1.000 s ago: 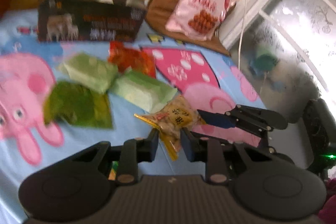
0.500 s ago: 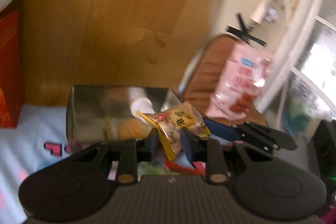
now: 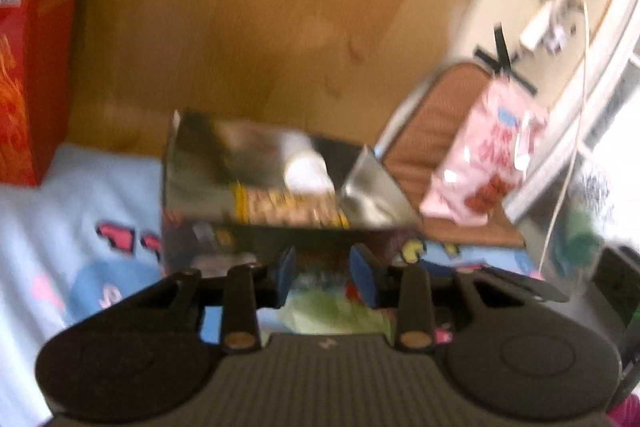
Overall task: Organize snacks
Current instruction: 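Lift the peanut bag into the black box and release it, then move the left gripper toward the green packets before the black box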
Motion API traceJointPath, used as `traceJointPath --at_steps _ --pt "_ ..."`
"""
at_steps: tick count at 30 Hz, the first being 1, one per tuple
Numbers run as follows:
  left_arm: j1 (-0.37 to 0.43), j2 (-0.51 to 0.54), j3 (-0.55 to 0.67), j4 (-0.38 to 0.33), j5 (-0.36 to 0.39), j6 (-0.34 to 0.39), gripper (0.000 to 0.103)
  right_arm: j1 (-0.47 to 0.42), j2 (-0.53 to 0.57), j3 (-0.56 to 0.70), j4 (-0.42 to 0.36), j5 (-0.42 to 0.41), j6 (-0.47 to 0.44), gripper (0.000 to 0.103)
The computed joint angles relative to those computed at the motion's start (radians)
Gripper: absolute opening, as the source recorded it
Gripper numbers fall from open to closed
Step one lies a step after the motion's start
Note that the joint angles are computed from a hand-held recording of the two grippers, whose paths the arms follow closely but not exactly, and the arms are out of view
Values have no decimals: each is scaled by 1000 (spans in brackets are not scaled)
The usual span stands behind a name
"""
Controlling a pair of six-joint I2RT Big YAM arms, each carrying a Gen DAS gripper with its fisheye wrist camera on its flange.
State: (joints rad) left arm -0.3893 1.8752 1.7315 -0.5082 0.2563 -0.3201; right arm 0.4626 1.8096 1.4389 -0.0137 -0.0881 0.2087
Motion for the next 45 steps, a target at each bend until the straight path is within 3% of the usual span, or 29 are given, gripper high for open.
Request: traceJointPath --at_steps 4,5,6,8,10,12,14,17,20,22,27,31,40,43,45 --pt "-25 67 66 -86 -28 21 32 13 21 9 -83 -57 53 58" --pt "-30 79 75 -102 -43 26 32 18 26 13 -94 -64 51 67" --pt "-35 81 71 -101 -66 30 30 23 31 18 -108 -64 40 70" --pt "-37 80 71 -118 -39 16 27 36 35 24 -146 -34 16 68" --pt "-37 62 44 -107 35 2 24 42 19 6 -159 -9 9 55" --pt "-59 39 16 -110 16 28 24 38 -20 -42 -154 -29 14 37" --pt "-78 26 -1 -138 47 53 24 30 -54 -95 -144 -64 27 30" --pt "-114 21 -29 -176 86 61 24 38 -108 -188 -119 -32 20 30" --pt "-154 -33 -113 -129 17 115 24 49 -178 -292 -82 -44 14 33" --pt "-167 -59 -149 -119 -4 116 24 69 -223 -358 -44 -6 21 33" --pt "-211 -127 -231 -87 -187 109 26 91 -284 -456 35 22 104 33" --pt "-210 -173 -282 -64 -246 67 27 109 -289 -475 83 76 131 34" --pt "-183 -232 -355 -5 -370 36 28 138 -293 -485 80 137 167 42" --pt "-163 -239 -367 -3 -395 12 28 125 -292 -486 88 117 213 42" --pt "-149 -245 -380 8 -402 0 28 103 -288 -488 121 52 297 43"
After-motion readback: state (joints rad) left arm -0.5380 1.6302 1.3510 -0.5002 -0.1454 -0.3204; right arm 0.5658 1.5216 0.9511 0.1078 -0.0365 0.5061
